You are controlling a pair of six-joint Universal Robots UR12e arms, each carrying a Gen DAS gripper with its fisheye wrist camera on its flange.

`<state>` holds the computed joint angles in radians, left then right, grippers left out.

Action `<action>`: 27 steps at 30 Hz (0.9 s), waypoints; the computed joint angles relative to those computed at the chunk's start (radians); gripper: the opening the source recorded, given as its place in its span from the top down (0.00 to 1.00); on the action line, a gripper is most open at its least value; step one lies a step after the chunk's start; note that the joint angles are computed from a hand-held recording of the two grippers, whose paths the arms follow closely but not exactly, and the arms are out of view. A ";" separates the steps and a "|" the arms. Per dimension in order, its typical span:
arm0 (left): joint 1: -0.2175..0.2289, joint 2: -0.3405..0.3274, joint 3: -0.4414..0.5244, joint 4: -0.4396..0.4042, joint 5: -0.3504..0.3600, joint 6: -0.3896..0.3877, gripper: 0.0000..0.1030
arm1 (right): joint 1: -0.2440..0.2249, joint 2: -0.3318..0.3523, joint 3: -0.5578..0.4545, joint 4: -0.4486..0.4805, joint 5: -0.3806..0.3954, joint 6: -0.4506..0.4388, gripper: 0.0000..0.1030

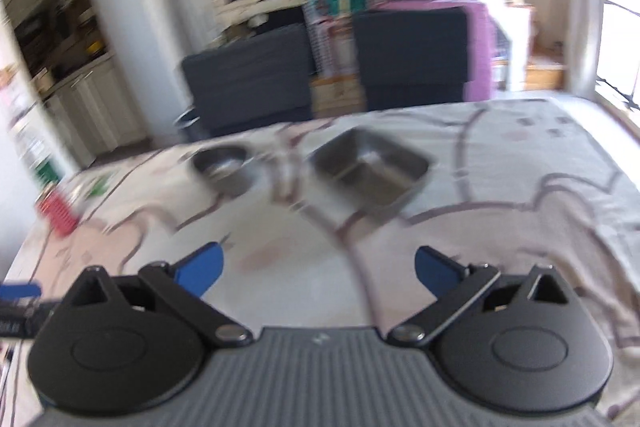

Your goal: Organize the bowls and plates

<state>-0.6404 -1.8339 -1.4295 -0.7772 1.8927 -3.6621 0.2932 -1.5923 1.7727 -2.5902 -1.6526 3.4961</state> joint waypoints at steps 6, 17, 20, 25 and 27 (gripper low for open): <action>-0.021 -0.076 0.073 0.099 -0.016 0.021 0.00 | -0.049 0.035 -0.032 0.027 -0.034 0.135 0.01; -0.006 -0.153 0.134 0.247 -0.042 0.045 0.00 | -0.113 0.136 -0.096 0.072 0.026 0.404 0.46; 0.002 -0.163 0.136 0.272 -0.048 0.030 0.00 | -0.114 0.161 -0.112 0.098 0.033 0.419 0.48; 0.008 -0.170 0.134 0.275 -0.054 0.023 0.01 | -0.108 0.189 -0.130 0.116 0.046 0.409 0.59; 0.010 -0.171 0.133 0.271 -0.058 0.037 0.04 | -0.105 0.196 -0.134 0.128 0.058 0.386 0.71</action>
<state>-0.6302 -2.0050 -1.2968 -0.5063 1.8342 -3.6247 0.1877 -1.3964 1.6388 -2.4620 -1.5949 3.8823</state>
